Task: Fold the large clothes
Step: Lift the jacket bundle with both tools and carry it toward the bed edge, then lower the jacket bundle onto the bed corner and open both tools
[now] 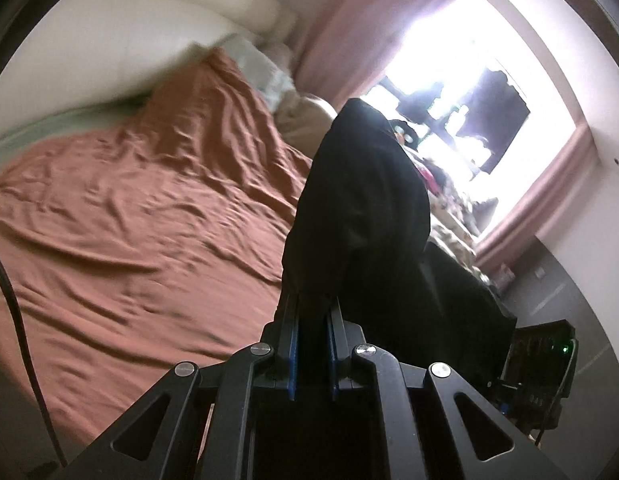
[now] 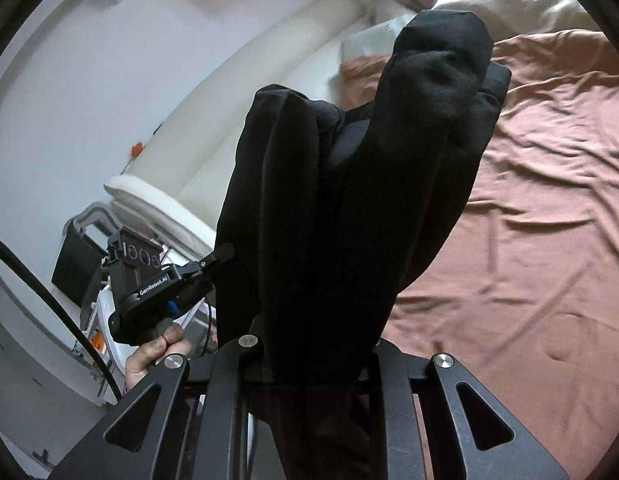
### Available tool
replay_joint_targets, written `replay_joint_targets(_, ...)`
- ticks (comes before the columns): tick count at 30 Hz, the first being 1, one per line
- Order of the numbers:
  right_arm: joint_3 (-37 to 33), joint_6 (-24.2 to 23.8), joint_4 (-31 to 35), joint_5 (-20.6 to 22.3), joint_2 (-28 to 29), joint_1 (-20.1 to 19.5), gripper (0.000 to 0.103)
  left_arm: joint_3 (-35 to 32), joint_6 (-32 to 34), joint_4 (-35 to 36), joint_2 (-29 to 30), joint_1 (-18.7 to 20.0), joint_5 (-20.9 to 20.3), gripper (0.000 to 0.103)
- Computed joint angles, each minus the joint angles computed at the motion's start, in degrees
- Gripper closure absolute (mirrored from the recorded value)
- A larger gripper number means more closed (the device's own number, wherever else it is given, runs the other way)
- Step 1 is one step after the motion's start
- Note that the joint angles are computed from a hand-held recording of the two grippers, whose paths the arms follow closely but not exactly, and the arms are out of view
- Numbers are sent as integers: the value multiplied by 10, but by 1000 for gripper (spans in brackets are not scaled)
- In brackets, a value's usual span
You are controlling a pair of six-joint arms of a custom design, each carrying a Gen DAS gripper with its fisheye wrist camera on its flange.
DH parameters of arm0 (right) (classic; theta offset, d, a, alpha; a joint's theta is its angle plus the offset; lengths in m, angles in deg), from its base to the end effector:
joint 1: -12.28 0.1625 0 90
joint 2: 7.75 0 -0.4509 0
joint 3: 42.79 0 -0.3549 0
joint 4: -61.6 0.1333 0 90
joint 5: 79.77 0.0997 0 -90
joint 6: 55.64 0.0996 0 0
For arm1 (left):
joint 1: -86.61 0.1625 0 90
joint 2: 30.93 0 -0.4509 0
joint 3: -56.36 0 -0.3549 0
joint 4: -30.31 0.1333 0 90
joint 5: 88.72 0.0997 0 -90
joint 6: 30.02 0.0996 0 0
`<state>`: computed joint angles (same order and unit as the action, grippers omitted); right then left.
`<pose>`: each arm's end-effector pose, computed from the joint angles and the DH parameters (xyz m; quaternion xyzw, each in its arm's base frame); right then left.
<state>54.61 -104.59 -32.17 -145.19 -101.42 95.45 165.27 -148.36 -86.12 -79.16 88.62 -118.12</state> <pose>0.1229 -0.4428 0.4989 -0.3512 0.9118 -0.0999 0.1880 -0.5210 -0.2385 0.0928 -0.0726 0.8352 -0.5274 0.1377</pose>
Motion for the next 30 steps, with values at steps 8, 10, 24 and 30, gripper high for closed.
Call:
replay_joint_targets(8, 72, 94, -138, 0, 96, 114, 89, 42, -208, 267, -129, -28, -57, 92)
replay_joint_targets(10, 74, 103, -140, 12, 120, 129, 89, 45, -258, 332, -153, -36, -70, 93)
replay_joint_targets(24, 38, 187, -216, 75, 305, 193, 88, 65, -360, 520, -261, -18, -108, 94)
replay_joint_targets(30, -8, 221, -243, 109, 390, 206, 88, 57, -357, 582, -291, 19, -104, 94)
